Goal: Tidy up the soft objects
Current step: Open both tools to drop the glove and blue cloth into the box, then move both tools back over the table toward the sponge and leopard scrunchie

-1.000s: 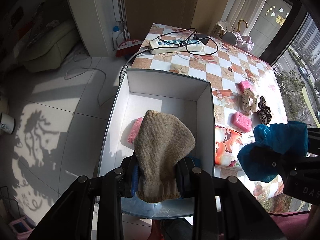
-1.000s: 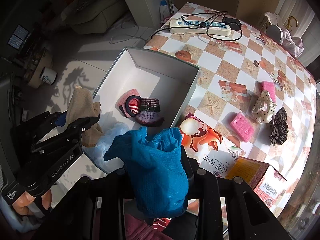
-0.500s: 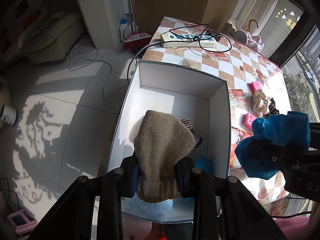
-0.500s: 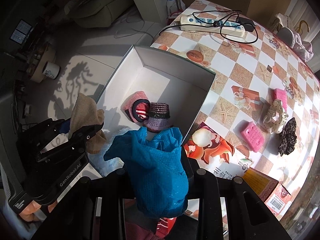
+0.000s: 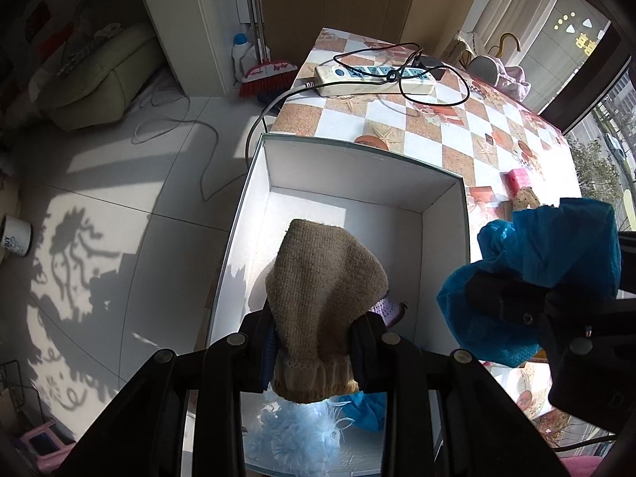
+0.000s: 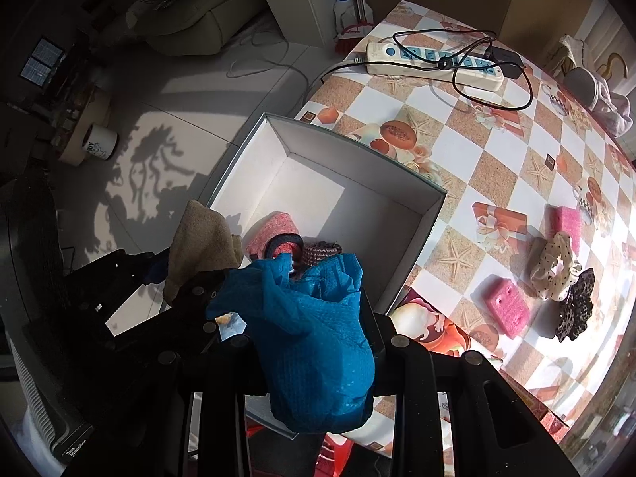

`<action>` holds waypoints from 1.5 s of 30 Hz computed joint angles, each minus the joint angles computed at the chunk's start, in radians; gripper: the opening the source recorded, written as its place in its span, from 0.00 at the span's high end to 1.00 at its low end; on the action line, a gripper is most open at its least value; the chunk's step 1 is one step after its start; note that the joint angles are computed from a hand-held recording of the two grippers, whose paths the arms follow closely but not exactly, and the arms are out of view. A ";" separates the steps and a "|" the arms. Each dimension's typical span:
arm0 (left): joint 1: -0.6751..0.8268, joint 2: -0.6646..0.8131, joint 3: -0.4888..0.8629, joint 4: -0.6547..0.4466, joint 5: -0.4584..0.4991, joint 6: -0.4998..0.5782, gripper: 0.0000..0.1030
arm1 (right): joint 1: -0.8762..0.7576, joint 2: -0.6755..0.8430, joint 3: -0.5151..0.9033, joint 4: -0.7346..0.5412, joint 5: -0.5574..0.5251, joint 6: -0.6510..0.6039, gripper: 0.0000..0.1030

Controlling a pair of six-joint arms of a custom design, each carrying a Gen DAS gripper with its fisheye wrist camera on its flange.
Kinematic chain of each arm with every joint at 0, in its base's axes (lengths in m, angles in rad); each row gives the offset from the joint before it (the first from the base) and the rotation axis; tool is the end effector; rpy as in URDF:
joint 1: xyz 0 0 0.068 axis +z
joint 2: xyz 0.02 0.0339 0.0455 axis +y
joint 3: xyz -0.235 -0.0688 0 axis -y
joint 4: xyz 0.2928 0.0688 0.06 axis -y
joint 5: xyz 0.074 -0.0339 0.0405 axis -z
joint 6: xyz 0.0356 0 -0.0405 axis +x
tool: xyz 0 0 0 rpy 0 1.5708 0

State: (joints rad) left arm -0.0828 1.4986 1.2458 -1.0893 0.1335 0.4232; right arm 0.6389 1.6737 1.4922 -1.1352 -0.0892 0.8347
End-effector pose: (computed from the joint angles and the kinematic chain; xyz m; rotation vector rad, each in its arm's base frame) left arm 0.3248 -0.0317 0.2263 0.7451 2.7933 -0.1342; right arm 0.2955 0.2235 0.2475 0.2755 2.9797 0.3557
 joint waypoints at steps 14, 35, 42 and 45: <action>-0.004 0.043 0.022 0.013 0.008 -0.003 0.35 | -0.038 0.038 0.007 0.027 -0.037 -0.021 0.67; 0.048 0.053 0.135 -0.196 0.408 0.035 0.09 | -0.125 -0.354 -0.332 0.102 -0.128 0.205 0.01; -0.090 0.055 0.197 -0.238 0.428 -0.007 0.00 | -0.226 -0.726 -0.520 0.002 -0.120 0.319 0.01; -0.185 0.041 0.185 -0.210 0.373 -0.033 0.00 | -0.316 -0.872 -0.574 -0.101 -0.121 0.328 0.01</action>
State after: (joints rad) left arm -0.2682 1.5397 1.4311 -1.2995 0.5064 0.3897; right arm 0.3226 0.8014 0.9183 -1.2364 -0.2098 1.1629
